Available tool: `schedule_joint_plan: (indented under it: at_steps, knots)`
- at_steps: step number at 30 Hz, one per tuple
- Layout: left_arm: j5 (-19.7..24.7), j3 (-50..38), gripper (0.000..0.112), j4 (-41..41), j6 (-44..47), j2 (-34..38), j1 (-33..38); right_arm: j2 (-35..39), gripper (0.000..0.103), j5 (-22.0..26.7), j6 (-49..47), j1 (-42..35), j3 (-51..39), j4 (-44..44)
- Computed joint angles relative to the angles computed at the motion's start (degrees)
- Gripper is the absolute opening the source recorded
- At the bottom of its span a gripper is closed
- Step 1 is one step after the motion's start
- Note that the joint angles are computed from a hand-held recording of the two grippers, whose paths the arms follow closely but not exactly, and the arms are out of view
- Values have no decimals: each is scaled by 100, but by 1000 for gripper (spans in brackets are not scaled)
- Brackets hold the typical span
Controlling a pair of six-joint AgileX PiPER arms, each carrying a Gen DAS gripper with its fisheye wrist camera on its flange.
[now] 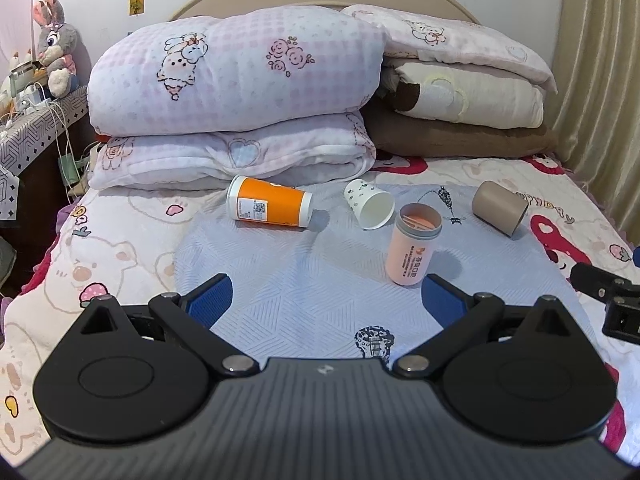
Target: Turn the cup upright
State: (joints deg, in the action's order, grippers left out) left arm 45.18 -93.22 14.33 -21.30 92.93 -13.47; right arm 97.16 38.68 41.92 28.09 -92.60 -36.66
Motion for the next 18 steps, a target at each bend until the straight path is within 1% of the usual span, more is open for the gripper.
schedule_joint_plan:
  at_steps: [7,18]
  knots:
    - [43,-47,103,-46,133,50,20,-10,101,36,58,-13,22,-54]
    - [96,-71,103,124,7,93,-29,38,101,87,22,-47,-32,-17]
